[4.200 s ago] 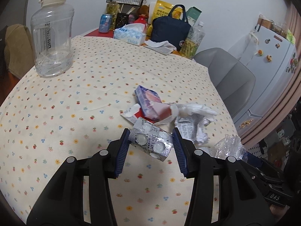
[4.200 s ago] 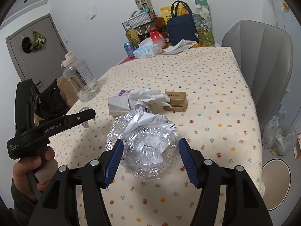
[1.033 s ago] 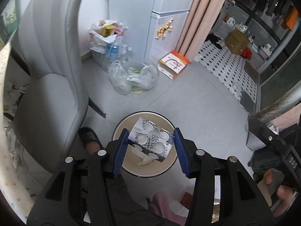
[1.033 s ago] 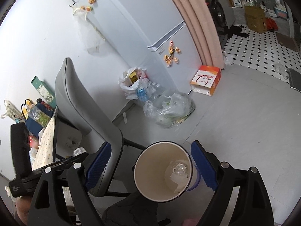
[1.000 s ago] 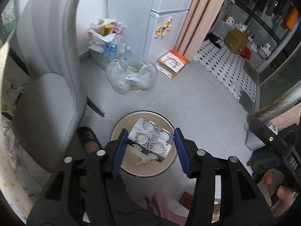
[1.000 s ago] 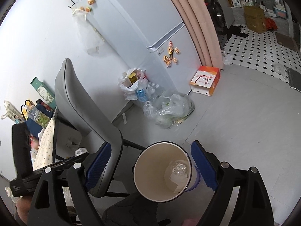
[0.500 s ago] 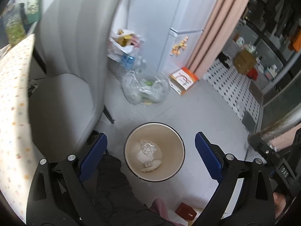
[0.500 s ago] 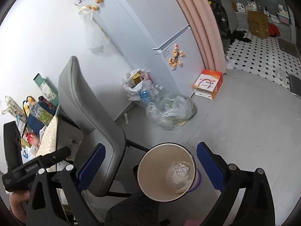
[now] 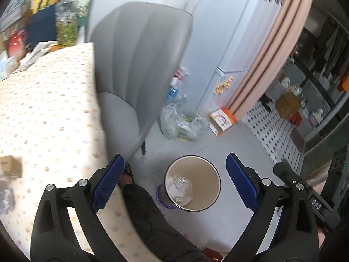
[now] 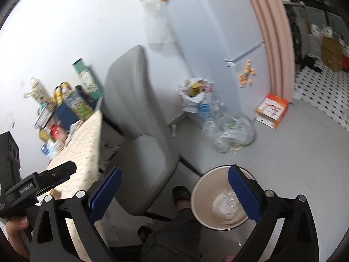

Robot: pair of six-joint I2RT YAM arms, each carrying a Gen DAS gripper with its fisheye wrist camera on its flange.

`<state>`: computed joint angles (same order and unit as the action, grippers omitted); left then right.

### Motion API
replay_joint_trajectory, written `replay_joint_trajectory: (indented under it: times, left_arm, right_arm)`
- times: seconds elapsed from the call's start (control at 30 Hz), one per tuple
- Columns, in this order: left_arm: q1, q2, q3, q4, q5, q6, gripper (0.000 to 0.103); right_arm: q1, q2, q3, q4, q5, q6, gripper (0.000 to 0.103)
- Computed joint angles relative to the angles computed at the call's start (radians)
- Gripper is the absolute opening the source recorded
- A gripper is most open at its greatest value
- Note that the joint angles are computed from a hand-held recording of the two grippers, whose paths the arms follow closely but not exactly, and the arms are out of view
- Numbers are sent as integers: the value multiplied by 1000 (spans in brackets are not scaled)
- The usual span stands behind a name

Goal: Collect trash
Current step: 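Move both open tools back over the table toward the remaining trash, then grasp the crumpled printed receipt with the right tool while the left tool grasps a white tissue scrap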

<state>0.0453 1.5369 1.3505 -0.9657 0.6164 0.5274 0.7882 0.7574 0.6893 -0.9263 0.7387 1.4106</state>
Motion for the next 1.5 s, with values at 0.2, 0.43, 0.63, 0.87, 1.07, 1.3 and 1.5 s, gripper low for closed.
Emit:
replay_joint_trajectory:
  times: [0.2,0.43,0.63,0.87,1.07,1.3,1.5]
  left_arm:
    - [154,35,79,-88,88,92,93]
    - [331,112,194,-181,168,187,93]
    - [465,203,296,-199,204,202,93]
    - [589,330,428,-207,215,206,93]
    - [680,461,581,-242,221,228,93]
    - [737,583,723,-228,202,194,86]
    - [760,705,860,-285,177,200,76]
  right_arm:
    - [103,188,160,17,47,-12,95]
    - [180,394,347,34,76,-56,95]
    - [197,558,467,119,42,-138,95]
    - [198,713,564,224,-23,-221,95]
    - [197,861,686,287,-88,-301,95]
    - [198,1015,849,297,-145,-367,95]
    - [197,1111,966,274,-175,-398,95]
